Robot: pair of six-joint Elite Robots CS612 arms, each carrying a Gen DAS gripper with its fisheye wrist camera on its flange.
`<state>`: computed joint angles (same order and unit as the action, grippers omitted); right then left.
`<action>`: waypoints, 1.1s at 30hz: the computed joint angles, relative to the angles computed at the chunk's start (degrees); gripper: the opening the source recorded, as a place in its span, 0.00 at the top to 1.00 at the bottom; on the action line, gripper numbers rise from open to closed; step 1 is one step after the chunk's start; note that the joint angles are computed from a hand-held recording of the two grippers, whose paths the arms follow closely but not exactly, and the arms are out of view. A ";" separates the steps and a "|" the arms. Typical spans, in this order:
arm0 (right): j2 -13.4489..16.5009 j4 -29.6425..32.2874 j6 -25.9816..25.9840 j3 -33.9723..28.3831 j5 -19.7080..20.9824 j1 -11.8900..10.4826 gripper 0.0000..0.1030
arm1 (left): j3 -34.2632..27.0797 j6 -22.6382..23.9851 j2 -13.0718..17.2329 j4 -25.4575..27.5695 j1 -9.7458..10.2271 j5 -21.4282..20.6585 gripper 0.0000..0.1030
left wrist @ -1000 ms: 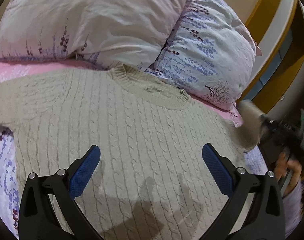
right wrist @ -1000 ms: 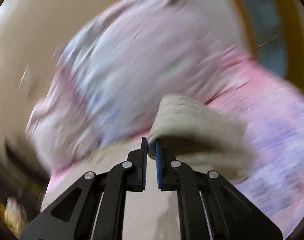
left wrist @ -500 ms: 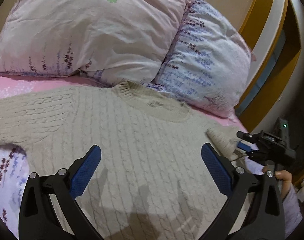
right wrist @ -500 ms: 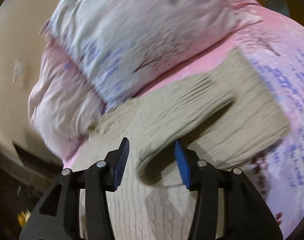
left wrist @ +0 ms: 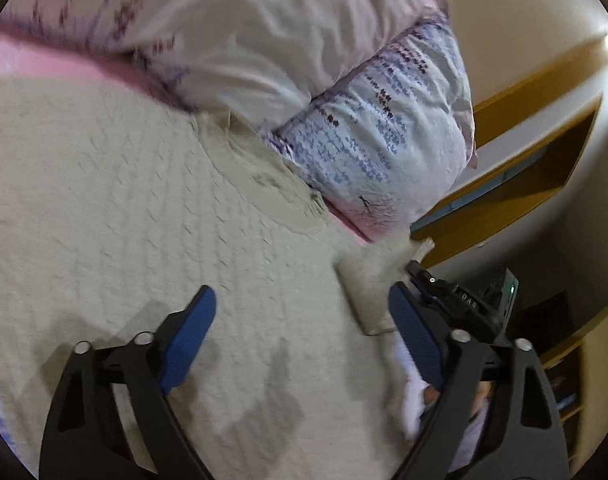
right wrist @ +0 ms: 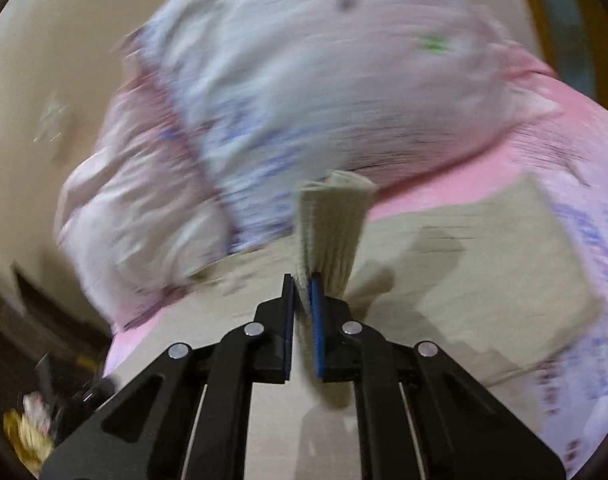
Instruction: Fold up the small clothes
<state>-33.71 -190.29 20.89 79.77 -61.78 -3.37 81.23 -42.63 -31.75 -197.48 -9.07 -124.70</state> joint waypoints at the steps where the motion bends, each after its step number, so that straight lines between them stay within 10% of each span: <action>1: 0.17 0.17 -1.50 -0.32 1.47 0.43 0.92 | -1.26 -2.42 0.77 1.07 0.20 -1.67 0.20; 12: 2.32 16.12 -15.33 -4.67 4.19 4.80 0.99 | -7.01 -9.60 3.99 5.17 -0.40 -4.71 0.22; 14: 1.60 15.15 -15.98 -3.38 4.54 4.46 0.89 | -7.13 -7.86 3.76 6.75 -0.76 -4.54 0.22; 16: 1.07 12.46 -14.00 -2.07 5.28 3.70 0.55 | -7.06 -4.60 3.12 10.12 -1.28 -3.23 0.22; 19: 0.05 7.67 -9.06 1.06 5.88 1.79 0.52 | -7.75 -1.49 2.70 15.14 -2.02 -1.11 0.22; 27: -2.68 -4.76 0.64 9.56 -10.08 -2.34 0.52 | -9.79 2.14 2.61 22.58 -3.47 1.83 0.34; 33: -3.24 -4.87 2.97 11.60 -14.81 -4.59 0.52 | -10.87 0.90 2.95 24.25 -3.76 2.74 0.52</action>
